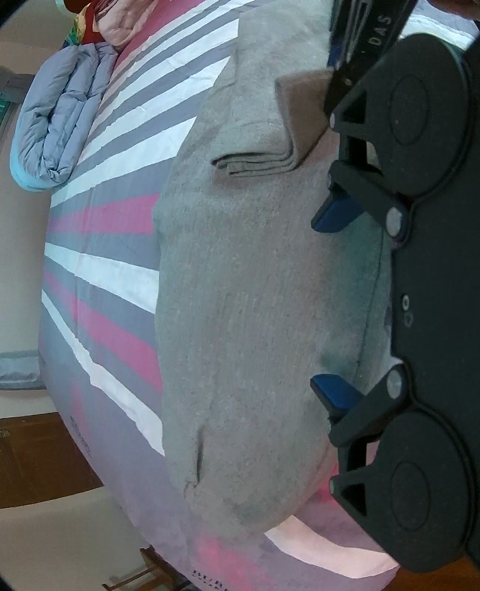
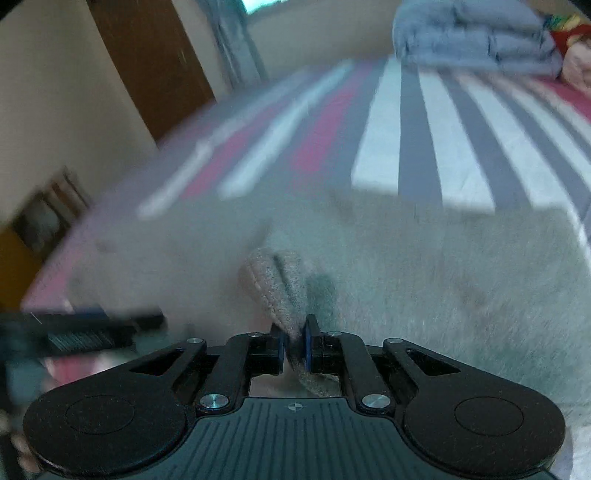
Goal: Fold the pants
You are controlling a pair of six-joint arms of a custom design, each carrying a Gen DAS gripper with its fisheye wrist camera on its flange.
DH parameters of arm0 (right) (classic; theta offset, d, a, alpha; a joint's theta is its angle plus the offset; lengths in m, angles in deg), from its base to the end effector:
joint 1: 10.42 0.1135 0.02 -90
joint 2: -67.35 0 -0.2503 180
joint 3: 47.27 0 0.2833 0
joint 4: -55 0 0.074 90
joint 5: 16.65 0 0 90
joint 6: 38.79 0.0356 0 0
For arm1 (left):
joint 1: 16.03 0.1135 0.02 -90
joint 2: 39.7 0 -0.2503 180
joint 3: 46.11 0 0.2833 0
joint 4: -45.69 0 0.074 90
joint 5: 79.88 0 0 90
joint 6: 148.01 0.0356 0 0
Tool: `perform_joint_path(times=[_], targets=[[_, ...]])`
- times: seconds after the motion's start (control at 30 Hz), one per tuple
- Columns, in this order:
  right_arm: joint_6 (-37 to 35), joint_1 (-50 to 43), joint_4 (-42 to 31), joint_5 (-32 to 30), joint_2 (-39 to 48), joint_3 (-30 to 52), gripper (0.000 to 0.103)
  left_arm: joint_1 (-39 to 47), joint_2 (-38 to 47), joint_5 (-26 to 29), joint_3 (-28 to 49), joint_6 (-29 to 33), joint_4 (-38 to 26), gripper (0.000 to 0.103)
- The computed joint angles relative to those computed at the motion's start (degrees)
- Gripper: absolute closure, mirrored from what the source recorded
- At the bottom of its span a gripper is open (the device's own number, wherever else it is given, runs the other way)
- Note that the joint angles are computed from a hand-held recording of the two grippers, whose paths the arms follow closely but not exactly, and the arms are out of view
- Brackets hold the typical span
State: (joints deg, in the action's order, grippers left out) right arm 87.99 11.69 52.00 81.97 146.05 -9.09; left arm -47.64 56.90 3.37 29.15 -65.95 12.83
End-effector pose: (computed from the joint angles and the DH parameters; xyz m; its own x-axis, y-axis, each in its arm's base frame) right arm 0.2480 0.0950 0.0997 -0.6735 0.3654 -0.6426 0.1646 0.9216 0.3515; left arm 0.3229 -0.1938 0.1704 -0.7479 0.2992 -0.5925 0.3621 0.9320 0.0136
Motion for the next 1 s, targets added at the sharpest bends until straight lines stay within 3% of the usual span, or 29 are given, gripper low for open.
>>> perform_joint_path(times=[0.07, 0.13, 0.17, 0.27, 0.4, 0.53, 0.67, 0.7, 0.73, 0.83, 0.9, 0.93, 1.0], targets=[[1.0, -1.2, 1.3, -2.8, -1.2, -1.4, 0.071, 0.3, 0.0, 0.1, 0.0, 0.2, 0.1, 0.027], [2.3, -2.6, 2.4, -6.8, -4.8, -3.2, 0.010, 0.3, 0.8, 0.0, 0.6, 0.1, -0.5, 0.027], [2.3, -2.5, 2.3, -7.0, -7.3, -4.2, 0.005, 0.4, 0.6, 0.2, 0.5, 0.0, -0.6, 0.027], [2.3, -3.3, 0.3, -9.5, -15.3, -6.5, 0.005, 0.4, 0.3, 1.7, 0.8, -0.2, -1.7, 0.027], [3.7, -7.4, -5.1, -4.1, -24.2, -10.5, 0.005, -0.1, 1.0, 7.2, 2.7, -1.1, -4.7, 0.026], [8.8, -16.5, -5.2, -10.2, -28.9, -15.9, 0.005, -2.3, 4.9, 9.3, 6.3, -1.9, -6.4, 0.041], [9.0, -18.0, -5.9, -9.6, -32.4, -18.7, 0.005, -2.9, 7.2, 9.6, 7.3, -5.5, -6.5, 0.042], [8.7, -18.4, -5.6, -10.2, -32.5, -19.1, 0.005, -2.7, 6.9, 10.7, 7.0, -6.3, -6.2, 0.049], [8.4, -19.2, -4.7, -11.0, -32.0, -19.4, 0.005, -2.5, 6.9, 12.5, 7.0, -6.7, -6.3, 0.064], [8.1, -20.8, -5.2, -12.7, -34.0, -21.1, 0.005, -2.6, 7.5, 15.4, 8.0, -8.1, -7.2, 0.077], [8.9, -20.6, -8.9, -12.5, -38.4, -21.8, 0.005, -1.9, 7.9, 18.9, 8.6, -10.3, -8.0, 0.077], [8.7, -20.7, -8.9, -12.8, -39.2, -22.2, 0.005, -1.5, 8.3, 20.7, 9.0, -11.3, -8.2, 0.070], [8.7, -20.0, -10.3, -12.6, -41.2, -22.5, 0.005, -0.5, 9.4, 22.8, 10.1, -13.8, -8.8, 0.067]])
